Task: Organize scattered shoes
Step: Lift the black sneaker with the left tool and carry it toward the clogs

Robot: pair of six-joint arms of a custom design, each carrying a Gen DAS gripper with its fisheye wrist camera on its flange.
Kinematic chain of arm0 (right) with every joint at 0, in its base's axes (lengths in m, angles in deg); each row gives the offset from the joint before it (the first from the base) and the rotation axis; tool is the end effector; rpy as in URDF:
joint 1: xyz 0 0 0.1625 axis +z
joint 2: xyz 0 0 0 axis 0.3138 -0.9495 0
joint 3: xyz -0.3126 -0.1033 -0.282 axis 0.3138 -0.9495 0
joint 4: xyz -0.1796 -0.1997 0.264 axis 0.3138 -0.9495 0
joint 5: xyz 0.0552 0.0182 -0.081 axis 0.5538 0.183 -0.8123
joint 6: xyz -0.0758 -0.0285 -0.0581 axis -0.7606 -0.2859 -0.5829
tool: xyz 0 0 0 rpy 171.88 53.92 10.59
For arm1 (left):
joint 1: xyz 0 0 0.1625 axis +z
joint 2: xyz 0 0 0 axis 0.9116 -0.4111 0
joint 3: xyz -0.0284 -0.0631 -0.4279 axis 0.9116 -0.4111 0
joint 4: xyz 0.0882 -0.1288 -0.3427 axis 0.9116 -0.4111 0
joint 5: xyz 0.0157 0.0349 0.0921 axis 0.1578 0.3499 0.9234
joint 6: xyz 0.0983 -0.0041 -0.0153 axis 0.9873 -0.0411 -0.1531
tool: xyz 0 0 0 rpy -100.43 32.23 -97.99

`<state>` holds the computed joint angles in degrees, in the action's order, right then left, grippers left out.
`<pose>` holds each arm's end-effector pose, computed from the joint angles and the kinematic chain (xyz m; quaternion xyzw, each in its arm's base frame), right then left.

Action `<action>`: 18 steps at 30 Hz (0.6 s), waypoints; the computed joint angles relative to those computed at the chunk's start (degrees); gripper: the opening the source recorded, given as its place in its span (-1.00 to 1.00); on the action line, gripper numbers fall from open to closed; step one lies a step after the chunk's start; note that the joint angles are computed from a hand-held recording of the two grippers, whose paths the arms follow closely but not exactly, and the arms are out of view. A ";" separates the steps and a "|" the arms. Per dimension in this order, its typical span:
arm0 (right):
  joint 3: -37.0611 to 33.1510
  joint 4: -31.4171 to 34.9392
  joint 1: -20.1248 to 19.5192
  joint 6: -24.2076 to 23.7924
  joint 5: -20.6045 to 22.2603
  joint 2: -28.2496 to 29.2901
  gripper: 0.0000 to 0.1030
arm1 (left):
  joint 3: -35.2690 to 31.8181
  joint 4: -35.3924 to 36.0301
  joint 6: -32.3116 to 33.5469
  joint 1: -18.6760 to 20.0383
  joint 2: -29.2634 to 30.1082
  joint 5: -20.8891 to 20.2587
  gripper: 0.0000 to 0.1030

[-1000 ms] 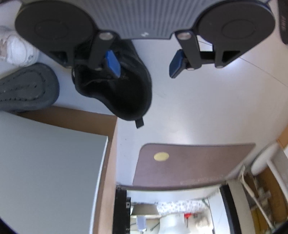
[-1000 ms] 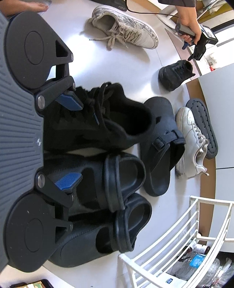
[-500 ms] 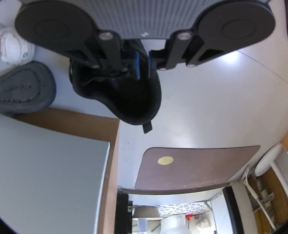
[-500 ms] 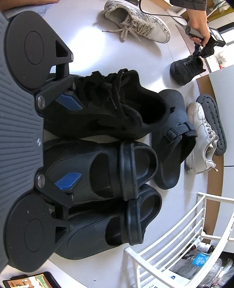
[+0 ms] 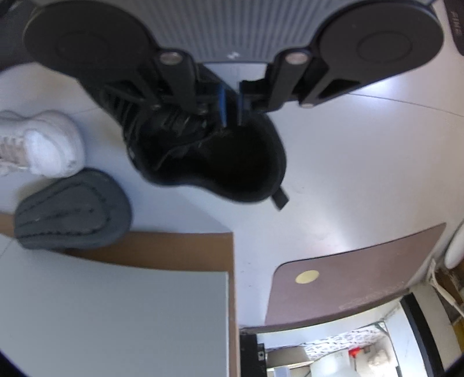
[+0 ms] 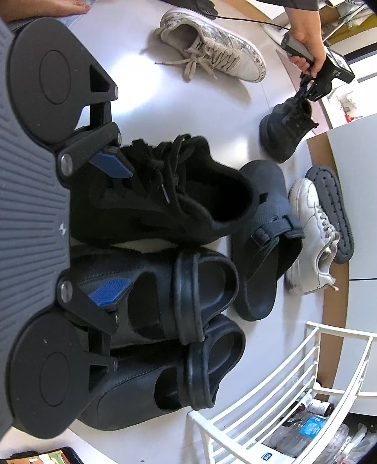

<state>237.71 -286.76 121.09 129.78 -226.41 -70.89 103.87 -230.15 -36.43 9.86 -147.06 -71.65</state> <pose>0.2660 -0.1506 -0.0049 0.0608 -0.9096 0.2667 0.3128 0.0466 -0.6215 0.3418 0.1701 0.8978 -0.2012 0.3530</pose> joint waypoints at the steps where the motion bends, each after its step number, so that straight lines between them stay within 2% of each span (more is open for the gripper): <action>1: -0.09 -0.04 0.11 0.11 -0.08 0.06 0.56 | 0.54 -0.94 2.52 -0.51 -0.35 -1.22 -0.96; 3: -0.22 -0.06 0.12 0.30 -0.20 0.21 0.56 | 1.18 -1.86 5.73 -1.37 -0.79 -3.24 -0.87; 6: -0.51 -0.30 0.01 0.18 -0.20 0.51 0.56 | 1.05 -0.24 6.08 -2.08 -0.94 -6.09 -0.45; 7: -0.62 -0.41 -0.02 0.07 -0.17 0.63 0.56 | 0.99 0.35 6.37 -2.25 -0.94 -6.97 -0.06; 8: -0.76 -0.45 -0.04 -0.18 -0.17 0.75 0.56 | 1.14 0.16 6.97 -2.30 -0.85 -7.03 0.19; 12: -0.75 -0.40 -0.30 -0.30 -0.17 0.85 0.56 | 1.94 0.47 8.35 -2.62 0.00 -4.89 0.21; 16: -0.10 -0.42 -0.67 0.24 -0.43 0.73 0.56 | 1.40 0.97 8.36 -1.98 1.47 -0.94 0.23; 18: 0.24 -0.27 -0.81 0.48 -0.38 0.75 0.56 | -0.65 3.90 5.13 -0.36 2.06 -2.63 0.30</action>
